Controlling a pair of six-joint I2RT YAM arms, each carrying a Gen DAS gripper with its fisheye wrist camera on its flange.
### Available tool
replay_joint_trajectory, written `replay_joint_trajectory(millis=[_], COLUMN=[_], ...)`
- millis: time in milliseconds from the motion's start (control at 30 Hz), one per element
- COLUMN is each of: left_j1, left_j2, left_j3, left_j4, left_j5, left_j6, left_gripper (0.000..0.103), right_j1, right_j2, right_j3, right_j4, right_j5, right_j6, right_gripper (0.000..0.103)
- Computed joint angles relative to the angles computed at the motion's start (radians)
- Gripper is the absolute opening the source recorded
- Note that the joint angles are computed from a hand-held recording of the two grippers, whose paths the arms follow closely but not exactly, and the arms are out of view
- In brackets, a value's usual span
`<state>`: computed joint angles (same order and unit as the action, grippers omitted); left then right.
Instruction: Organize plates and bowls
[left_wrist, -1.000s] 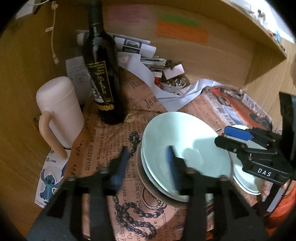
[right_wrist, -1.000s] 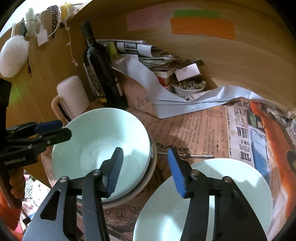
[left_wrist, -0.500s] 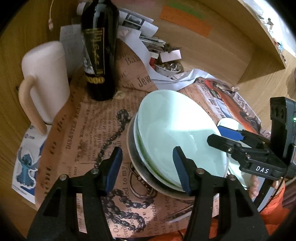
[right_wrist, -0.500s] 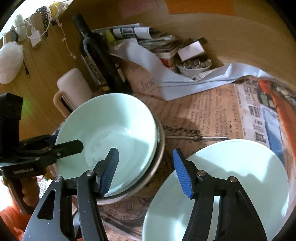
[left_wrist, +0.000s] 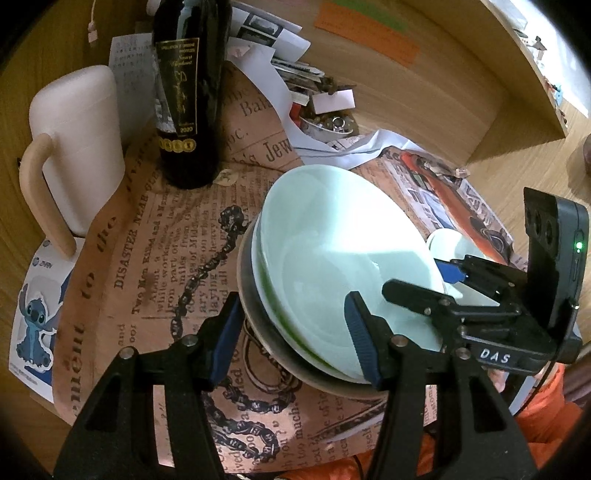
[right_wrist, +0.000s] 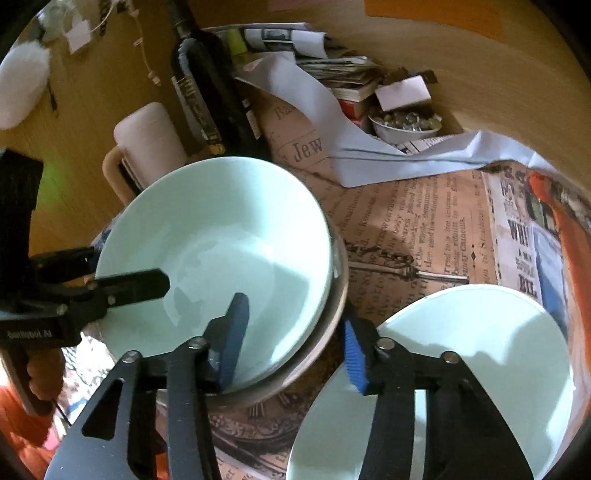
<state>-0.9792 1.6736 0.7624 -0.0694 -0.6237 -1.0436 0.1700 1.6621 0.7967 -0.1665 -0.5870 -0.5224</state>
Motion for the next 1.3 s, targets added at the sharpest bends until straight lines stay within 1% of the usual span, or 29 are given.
replay_joint_trajectory(millis=[67, 133, 267, 400, 600, 700, 900, 1000, 1167, 1300], left_j1=[0.004, 0.004, -0.010, -0.020, -0.005, -0.009, -0.005, -0.007, -0.018, -0.024], left_j2=[0.005, 0.015, 0.052, 0.087, 0.056, 0.075, 0.076, 0.072, 0.071, 0.077], left_j3=[-0.002, 0.010, 0.068, 0.122, 0.089, 0.111, 0.120, 0.129, 0.159, 0.179], left_j4=[0.008, -0.003, -0.080, -0.154, -0.115, -0.135, -0.107, -0.107, -0.120, -0.116], left_j5=[0.009, 0.003, -0.037, -0.069, -0.046, -0.057, -0.053, -0.069, -0.111, -0.123], left_j6=[0.002, -0.001, -0.030, -0.075, -0.091, -0.093, -0.069, -0.059, -0.039, -0.019], left_gripper=[0.056, 0.055, 0.054, 0.054, 0.054, 0.054, 0.054, 0.054, 0.054, 0.054], right_j1=[-0.008, -0.005, 0.010, 0.007, 0.003, 0.002, -0.021, -0.027, -0.056, -0.081], right_j2=[0.008, 0.000, -0.021, -0.028, -0.052, -0.065, -0.091, -0.105, -0.116, -0.126], right_j3=[0.015, 0.006, -0.025, -0.036, -0.066, -0.076, -0.084, -0.094, -0.097, -0.098], right_j4=[-0.017, -0.008, 0.039, 0.059, 0.117, 0.144, 0.172, 0.187, 0.187, 0.182], right_j5=[-0.014, -0.010, 0.015, 0.006, -0.004, -0.004, -0.023, -0.019, -0.048, -0.066], right_j6=[0.012, 0.026, 0.056, 0.095, 0.135, 0.157, 0.181, 0.186, 0.191, 0.194], right_gripper=[0.038, 0.037, 0.037, 0.037, 0.037, 0.037, 0.037, 0.037, 0.037, 0.037])
